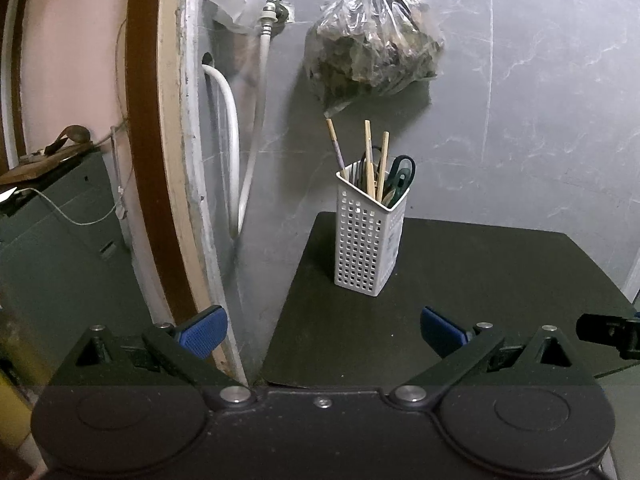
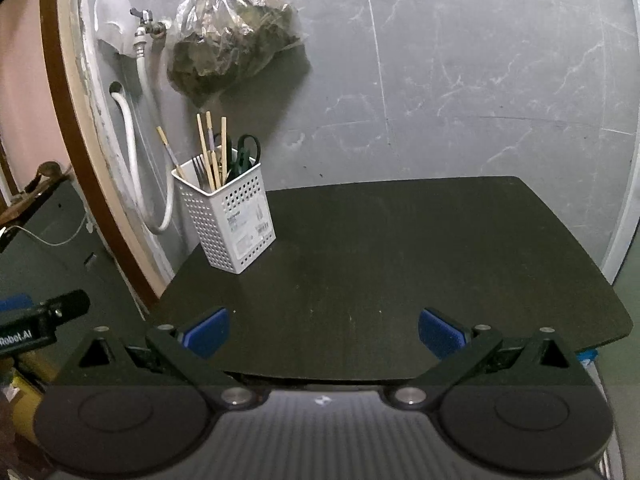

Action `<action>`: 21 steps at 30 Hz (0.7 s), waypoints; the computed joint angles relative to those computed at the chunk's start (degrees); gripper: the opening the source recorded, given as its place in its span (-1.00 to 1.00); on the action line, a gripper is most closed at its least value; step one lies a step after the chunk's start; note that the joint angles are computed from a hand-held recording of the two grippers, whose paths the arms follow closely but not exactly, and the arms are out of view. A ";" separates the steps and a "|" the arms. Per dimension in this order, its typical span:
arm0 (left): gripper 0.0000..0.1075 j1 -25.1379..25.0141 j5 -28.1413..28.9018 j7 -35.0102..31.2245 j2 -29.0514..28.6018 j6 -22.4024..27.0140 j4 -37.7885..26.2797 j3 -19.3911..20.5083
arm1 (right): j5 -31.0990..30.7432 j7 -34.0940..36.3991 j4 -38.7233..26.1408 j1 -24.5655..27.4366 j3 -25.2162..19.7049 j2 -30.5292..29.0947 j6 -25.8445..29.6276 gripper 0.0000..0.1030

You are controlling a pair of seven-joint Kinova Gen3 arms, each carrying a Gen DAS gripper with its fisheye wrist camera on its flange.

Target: Organize utensils

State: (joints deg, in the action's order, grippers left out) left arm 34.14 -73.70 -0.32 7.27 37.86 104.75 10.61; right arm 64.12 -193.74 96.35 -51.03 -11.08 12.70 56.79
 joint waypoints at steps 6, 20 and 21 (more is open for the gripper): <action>0.90 -2.00 -0.83 -0.81 -1.37 -4.60 1.87 -0.48 | -4.02 2.46 -4.20 -1.63 0.32 2.36 4.81 1.00; 0.90 -5.73 1.03 -5.70 -2.94 -11.42 3.61 -0.91 | -6.14 3.10 -8.56 -4.98 2.16 4.94 9.82 1.00; 0.90 -5.82 0.91 -5.82 -3.03 -11.61 3.74 -0.87 | -6.13 2.94 -8.61 -5.16 2.23 4.97 10.01 1.00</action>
